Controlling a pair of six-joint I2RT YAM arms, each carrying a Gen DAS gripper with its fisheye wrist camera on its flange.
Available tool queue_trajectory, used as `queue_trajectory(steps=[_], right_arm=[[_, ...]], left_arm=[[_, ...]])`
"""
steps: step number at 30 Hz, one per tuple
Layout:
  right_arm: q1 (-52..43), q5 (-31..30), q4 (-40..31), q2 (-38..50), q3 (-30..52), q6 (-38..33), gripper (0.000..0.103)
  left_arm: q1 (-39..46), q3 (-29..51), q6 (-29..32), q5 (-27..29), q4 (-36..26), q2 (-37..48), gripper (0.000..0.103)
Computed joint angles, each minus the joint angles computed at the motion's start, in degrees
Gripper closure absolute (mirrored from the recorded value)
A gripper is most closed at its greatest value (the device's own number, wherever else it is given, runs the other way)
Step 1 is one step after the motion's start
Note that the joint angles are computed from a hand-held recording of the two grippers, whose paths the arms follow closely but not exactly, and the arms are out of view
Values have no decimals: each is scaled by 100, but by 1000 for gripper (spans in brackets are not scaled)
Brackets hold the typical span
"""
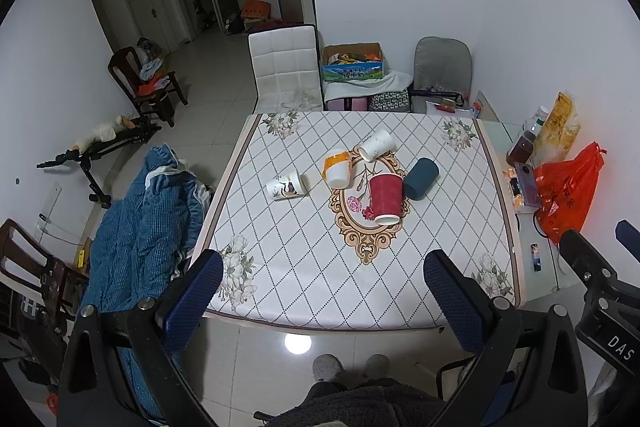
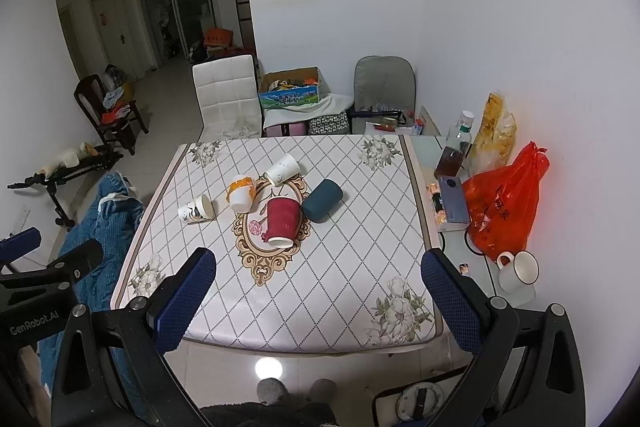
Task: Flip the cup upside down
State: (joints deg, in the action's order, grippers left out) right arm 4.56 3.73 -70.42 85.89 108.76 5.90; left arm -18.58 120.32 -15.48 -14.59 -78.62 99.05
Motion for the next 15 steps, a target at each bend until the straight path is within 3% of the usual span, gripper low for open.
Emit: queue_trajectory(steps=[15], right_arm=[[-56, -72, -52, 69, 97, 4, 0]], left_arm=[[-23, 202, -32, -22, -57, 111, 0]])
